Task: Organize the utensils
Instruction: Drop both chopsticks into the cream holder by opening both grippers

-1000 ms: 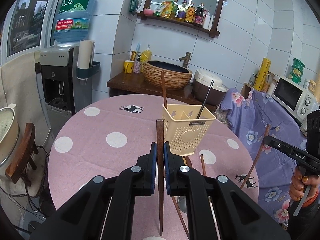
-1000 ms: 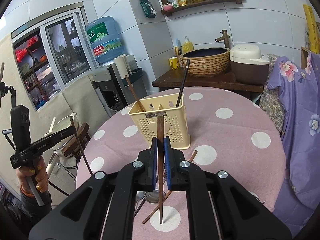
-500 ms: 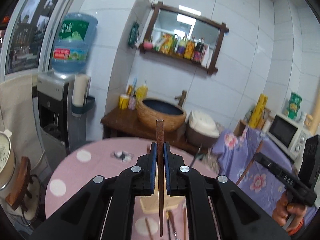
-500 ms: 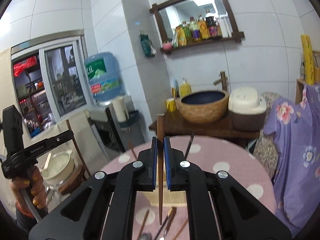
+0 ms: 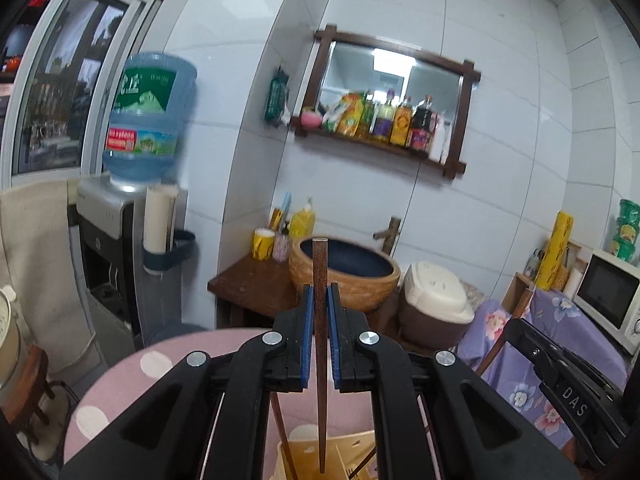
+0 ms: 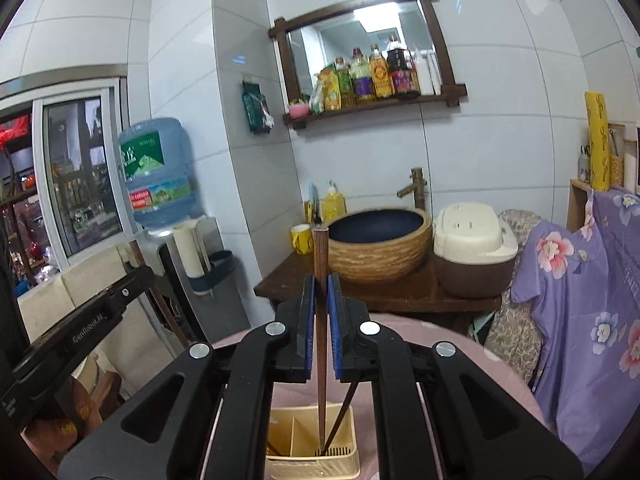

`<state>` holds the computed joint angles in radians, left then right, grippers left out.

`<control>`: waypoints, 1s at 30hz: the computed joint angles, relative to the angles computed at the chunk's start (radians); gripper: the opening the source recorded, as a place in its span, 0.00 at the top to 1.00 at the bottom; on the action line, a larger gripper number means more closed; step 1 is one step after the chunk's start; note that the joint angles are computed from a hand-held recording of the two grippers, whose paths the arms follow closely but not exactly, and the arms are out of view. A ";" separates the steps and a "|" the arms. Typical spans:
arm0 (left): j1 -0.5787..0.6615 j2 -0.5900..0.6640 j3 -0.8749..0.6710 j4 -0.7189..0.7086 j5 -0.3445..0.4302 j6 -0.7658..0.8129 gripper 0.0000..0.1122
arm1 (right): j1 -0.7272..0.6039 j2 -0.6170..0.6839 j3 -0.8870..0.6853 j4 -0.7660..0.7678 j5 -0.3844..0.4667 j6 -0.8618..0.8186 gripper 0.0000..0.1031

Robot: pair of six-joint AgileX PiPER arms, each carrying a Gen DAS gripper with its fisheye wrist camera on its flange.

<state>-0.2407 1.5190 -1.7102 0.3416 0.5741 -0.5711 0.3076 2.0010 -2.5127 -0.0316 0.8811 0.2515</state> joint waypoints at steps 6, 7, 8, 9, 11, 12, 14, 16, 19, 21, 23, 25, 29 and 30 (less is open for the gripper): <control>0.020 0.001 0.122 -0.031 -0.051 0.012 0.93 | -0.002 -0.058 0.256 0.031 -0.119 -0.014 0.93; 0.021 0.004 0.131 -0.036 -0.053 0.021 0.93 | -0.004 -0.064 0.287 0.035 -0.134 -0.015 0.93; 0.020 0.002 0.149 -0.027 -0.060 0.014 0.93 | -0.004 -0.068 0.308 0.036 -0.143 -0.016 0.93; 0.022 0.005 0.160 -0.031 -0.065 0.016 0.93 | -0.004 -0.068 0.322 0.037 -0.148 -0.015 0.93; 0.031 0.007 0.179 -0.061 -0.073 0.033 0.93 | -0.008 -0.071 0.353 0.048 -0.160 -0.018 0.93; 0.038 0.008 0.187 -0.082 -0.075 0.049 0.93 | -0.010 -0.075 0.369 0.054 -0.167 -0.022 0.93; 0.041 0.015 0.198 -0.089 -0.074 0.054 0.93 | -0.015 -0.083 0.394 0.067 -0.175 -0.030 0.93; 0.045 0.021 0.210 -0.093 -0.072 0.060 0.93 | -0.018 -0.081 0.409 0.079 -0.177 -0.042 0.93; 0.052 0.032 0.218 -0.111 -0.061 0.069 0.93 | -0.017 -0.097 0.460 0.065 -0.215 -0.033 0.93; 0.060 0.039 0.217 -0.158 -0.046 0.116 0.93 | -0.022 -0.099 0.470 0.082 -0.217 -0.041 0.93; 0.051 0.030 0.235 -0.119 -0.056 0.092 0.93 | -0.025 -0.101 0.478 0.098 -0.217 -0.050 0.93; 0.049 0.014 0.260 -0.115 -0.073 0.087 0.93 | -0.027 -0.118 0.521 0.112 -0.254 -0.061 0.92; 0.042 -0.026 0.313 -0.112 -0.096 0.090 0.59 | -0.003 -0.172 0.624 0.033 -0.325 -0.034 0.84; 0.040 -0.046 0.340 -0.097 -0.112 0.074 0.51 | 0.001 -0.187 0.649 0.022 -0.342 -0.034 0.78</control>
<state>-0.2005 1.4730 -1.3699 0.2450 0.4625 -0.4975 0.3091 1.8138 -1.8634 -0.0100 0.5395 0.2176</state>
